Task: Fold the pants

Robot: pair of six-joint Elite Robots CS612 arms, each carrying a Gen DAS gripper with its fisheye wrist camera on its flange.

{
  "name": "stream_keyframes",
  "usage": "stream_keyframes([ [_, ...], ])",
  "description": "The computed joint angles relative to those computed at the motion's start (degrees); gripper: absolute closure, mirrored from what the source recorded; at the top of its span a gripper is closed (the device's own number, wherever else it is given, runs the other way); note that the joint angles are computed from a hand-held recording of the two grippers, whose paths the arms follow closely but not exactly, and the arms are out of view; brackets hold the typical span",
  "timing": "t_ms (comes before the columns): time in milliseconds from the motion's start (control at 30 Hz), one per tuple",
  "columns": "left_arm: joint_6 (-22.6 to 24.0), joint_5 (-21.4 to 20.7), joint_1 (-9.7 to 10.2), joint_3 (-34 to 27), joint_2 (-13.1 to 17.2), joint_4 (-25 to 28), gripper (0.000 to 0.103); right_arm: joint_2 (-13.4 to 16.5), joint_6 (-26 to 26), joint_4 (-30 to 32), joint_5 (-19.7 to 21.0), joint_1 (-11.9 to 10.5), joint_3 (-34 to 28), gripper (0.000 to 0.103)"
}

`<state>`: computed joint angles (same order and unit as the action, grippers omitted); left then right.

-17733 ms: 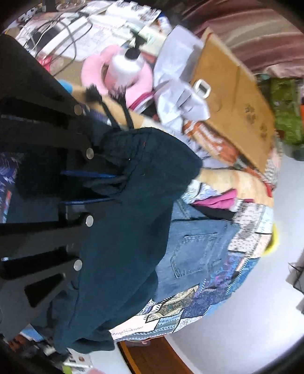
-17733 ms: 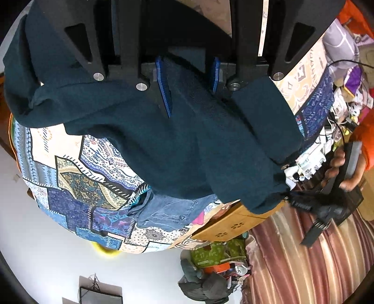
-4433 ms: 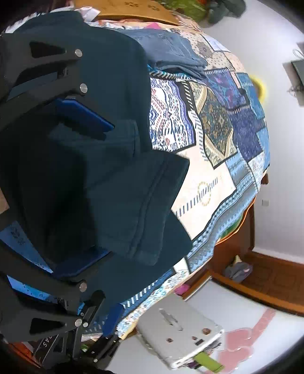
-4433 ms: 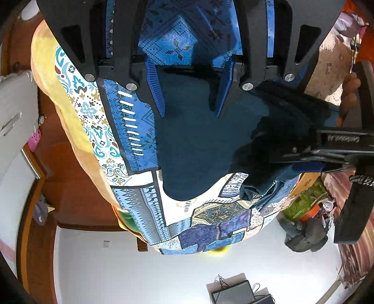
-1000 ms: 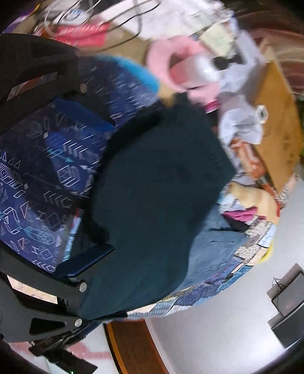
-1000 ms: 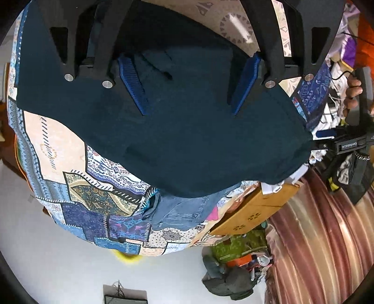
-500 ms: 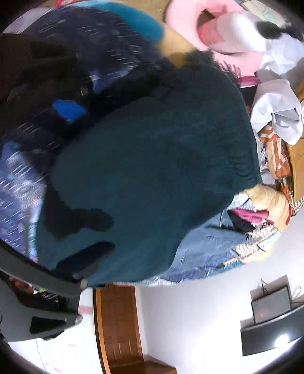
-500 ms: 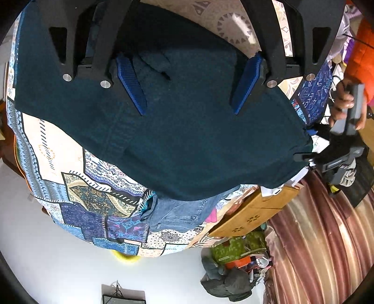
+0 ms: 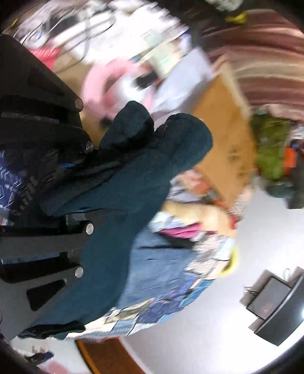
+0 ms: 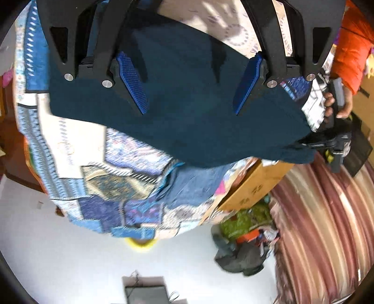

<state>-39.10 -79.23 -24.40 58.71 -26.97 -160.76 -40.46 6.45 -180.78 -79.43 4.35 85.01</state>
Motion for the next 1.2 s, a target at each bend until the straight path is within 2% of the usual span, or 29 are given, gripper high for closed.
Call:
stream_keyframes([
  [100, 3.7, 5.6, -0.79, -0.7, -1.0, -0.9, 0.08, -0.6, 1.3, -1.1, -2.5, -0.8, 1.5, 0.03],
  [167, 6.3, 7.3, -1.35, -1.0, -1.4, -2.2, 0.08, -0.8, 2.6, -0.8, -4.2, -1.3, 2.3, 0.03],
  [300, 12.5, 8.6, -3.2, -2.1, -2.3, -5.8, 0.081, -1.2, 5.8, 1.1, -4.5, -2.5, 4.2, 0.03],
  [400, 16.5, 5.7, -4.69, -4.7, -1.8, -9.2, 0.081, -1.3, 5.8, 2.7, -5.2, -3.0, 5.6, 0.03],
  [500, 18.6, 1.0, -5.79, -7.5, -1.0, -10.7, 0.082, -0.9, 6.8, 3.6, -2.6, -3.9, 6.6, 0.029],
  [600, 21.3, -2.4, -7.2, -12.1, 0.7, -10.4, 0.083, -0.6, 8.6, 3.0, -0.4, -4.6, 7.1, 0.022],
  [833, 26.5, -8.6, -10.48, -28.9, 8.3, -2.0, 0.083, -0.4, 10.0, 0.2, 2.1, -5.2, 8.2, 0.021],
  [933, 28.0, -11.4, -11.55, -34.1, 11.0, 1.6, 0.083, -0.5, 10.0, 0.0, 2.8, -5.4, 8.6, 0.021],
  [1000, 29.2, -14.0, -12.25, -39.2, 13.6, 5.9, 0.083, -0.6, 9.5, 0.3, 2.9, -5.4, 8.6, 0.021],
  [1100, 31.5, -16.0, -13.33, -43.4, 16.1, 11.5, 0.083, -0.9, 10.0, -0.1, 3.5, -5.6, 9.1, 0.021],
  [1200, 34.3, -17.7, -14.17, -50.3, 19.9, 20.5, 0.083, -1.3, 11.4, -1.0, 5.1, -6.2, 10.0, 0.022],
])
